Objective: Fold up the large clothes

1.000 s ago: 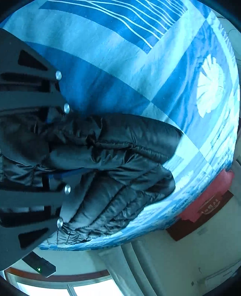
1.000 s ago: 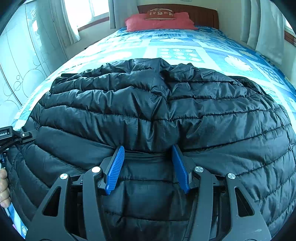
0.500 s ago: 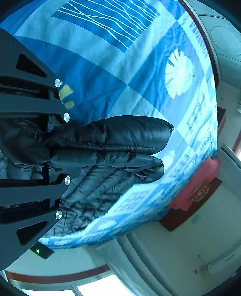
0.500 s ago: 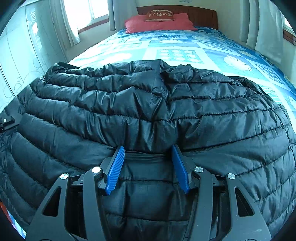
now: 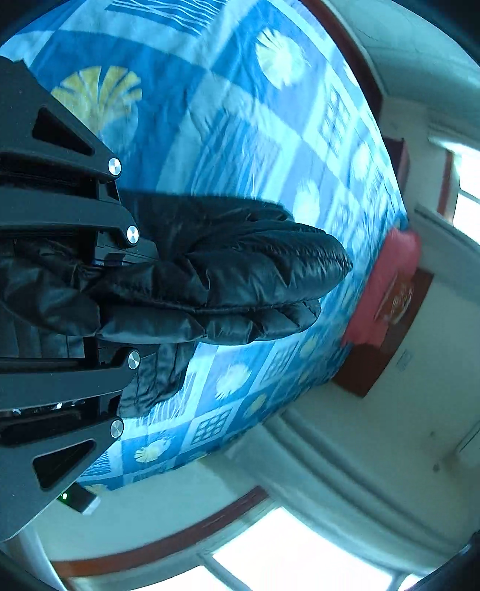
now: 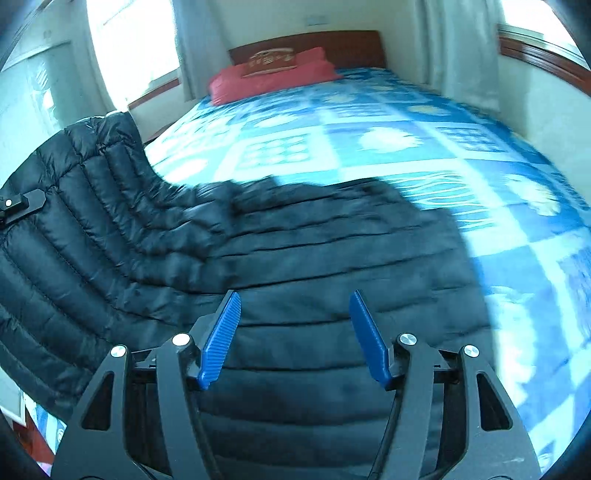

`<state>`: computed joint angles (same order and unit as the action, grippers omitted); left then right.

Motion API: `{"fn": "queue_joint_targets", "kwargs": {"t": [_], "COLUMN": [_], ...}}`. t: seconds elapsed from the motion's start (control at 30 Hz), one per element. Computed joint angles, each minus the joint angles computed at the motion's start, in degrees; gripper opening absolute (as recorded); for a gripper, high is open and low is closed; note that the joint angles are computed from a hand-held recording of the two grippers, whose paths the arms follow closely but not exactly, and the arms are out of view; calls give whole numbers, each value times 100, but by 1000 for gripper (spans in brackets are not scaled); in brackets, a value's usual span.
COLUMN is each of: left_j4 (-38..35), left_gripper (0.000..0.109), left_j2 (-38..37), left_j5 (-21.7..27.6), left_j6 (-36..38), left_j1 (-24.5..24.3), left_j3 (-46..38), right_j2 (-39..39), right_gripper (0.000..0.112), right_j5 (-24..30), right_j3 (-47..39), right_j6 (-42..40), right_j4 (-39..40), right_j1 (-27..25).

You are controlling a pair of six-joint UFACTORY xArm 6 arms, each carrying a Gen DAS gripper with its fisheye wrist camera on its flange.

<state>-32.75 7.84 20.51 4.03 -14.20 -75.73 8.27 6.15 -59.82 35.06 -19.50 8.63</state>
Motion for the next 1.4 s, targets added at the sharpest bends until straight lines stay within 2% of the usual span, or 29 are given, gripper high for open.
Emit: {"fn": "queue_joint_targets", "kwargs": {"t": [0.13, 0.2, 0.4, 0.57, 0.7, 0.77, 0.9, 1.0, 1.1, 1.27, 1.4], "left_j4": [486, 560, 976, 1402, 1701, 1797, 1883, 1623, 1441, 914, 905], "left_gripper": [21, 21, 21, 21, 22, 22, 35, 49, 55, 56, 56], "left_j2": [313, 510, 1507, 2182, 2430, 2392, 2158, 1925, 1615, 1142, 726], "left_j5": [48, 100, 420, 660, 697, 702, 601, 421, 243, 50, -222], "left_j6": [-377, -444, -769, -1126, -1342, -1365, -1415, -1216, -1060, -474, -296], "left_j1": [-453, -652, -1239, -1458, -1525, -1532, -1635, -1726, -1793, -1821, -1790], "left_j3": [-429, -663, -1626, -2158, -2362, -2337, -2114, -1867, -1565, -1069, -560], "right_j2": [-370, -464, -630, -710, -680, -676, -716, -834, -989, -1343, -1528], "right_gripper": [62, 62, 62, 62, 62, 62, 62, 62, 62, 62, 62], "right_j5": [-127, -179, -275, -314, -319, -332, -351, -351, -323, -304, -291], "right_j3": [442, 597, 958, 1252, 1326, 1343, 1382, 1463, 1548, 1717, 1734], "right_j6": [-156, -493, -694, -998, -1419, -1606, -1615, -1316, -970, -334, -291], "right_j4": [27, 345, 559, 982, 1522, 1762, 1778, 1448, 1075, 408, 422], "right_j1": [-444, -634, -1105, -1302, -1315, -1311, -1300, -1318, -1342, -1337, -1170]}}
